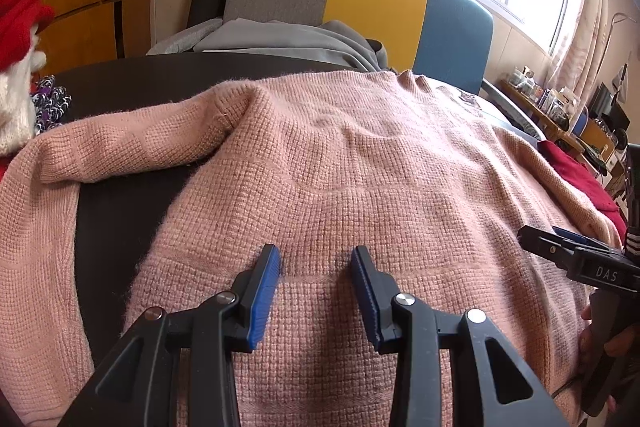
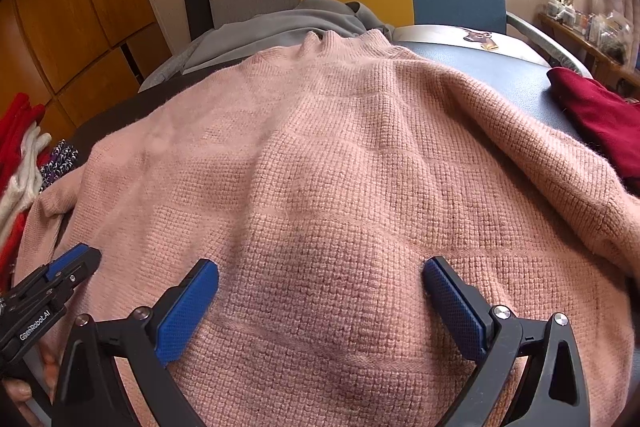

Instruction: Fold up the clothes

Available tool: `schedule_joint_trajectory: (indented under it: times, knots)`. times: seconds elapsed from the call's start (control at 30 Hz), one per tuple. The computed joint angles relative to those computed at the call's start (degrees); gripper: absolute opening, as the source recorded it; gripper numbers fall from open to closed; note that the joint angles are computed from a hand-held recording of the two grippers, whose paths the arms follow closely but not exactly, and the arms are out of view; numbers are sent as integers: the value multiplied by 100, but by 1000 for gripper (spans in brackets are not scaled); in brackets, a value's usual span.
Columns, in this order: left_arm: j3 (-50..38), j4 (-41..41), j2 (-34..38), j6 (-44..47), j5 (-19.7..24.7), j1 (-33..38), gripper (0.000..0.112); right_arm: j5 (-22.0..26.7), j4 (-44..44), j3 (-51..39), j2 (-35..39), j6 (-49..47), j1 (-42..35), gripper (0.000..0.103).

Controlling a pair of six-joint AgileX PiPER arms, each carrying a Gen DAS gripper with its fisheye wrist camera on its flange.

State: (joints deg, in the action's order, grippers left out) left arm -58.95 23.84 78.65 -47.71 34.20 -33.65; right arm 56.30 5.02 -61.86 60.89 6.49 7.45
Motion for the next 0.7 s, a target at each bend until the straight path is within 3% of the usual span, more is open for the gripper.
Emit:
schedule_joint_trajectory:
  times: [0.2, 0.4, 0.47, 0.57, 0.7]
  knots:
    - [-17, 140, 11, -103, 90, -87, 38, -142, 271, 67, 62, -214, -182, 103]
    - [262, 1204, -238, -1062, 580, -674, 38, -30, -573, -95, 305, 257, 603, 103]
    - [176, 1083, -234, -1003, 751, -684, 38, -119, -232, -37, 236, 35, 386, 103]
    - [-783, 692, 313, -505, 1523, -680, 38, -243, 1045, 109, 124, -979, -490, 103]
    - [-2322, 322, 1350, 230, 1672, -520, 38, 184, 2955, 152, 167, -2438, -1844, 103]
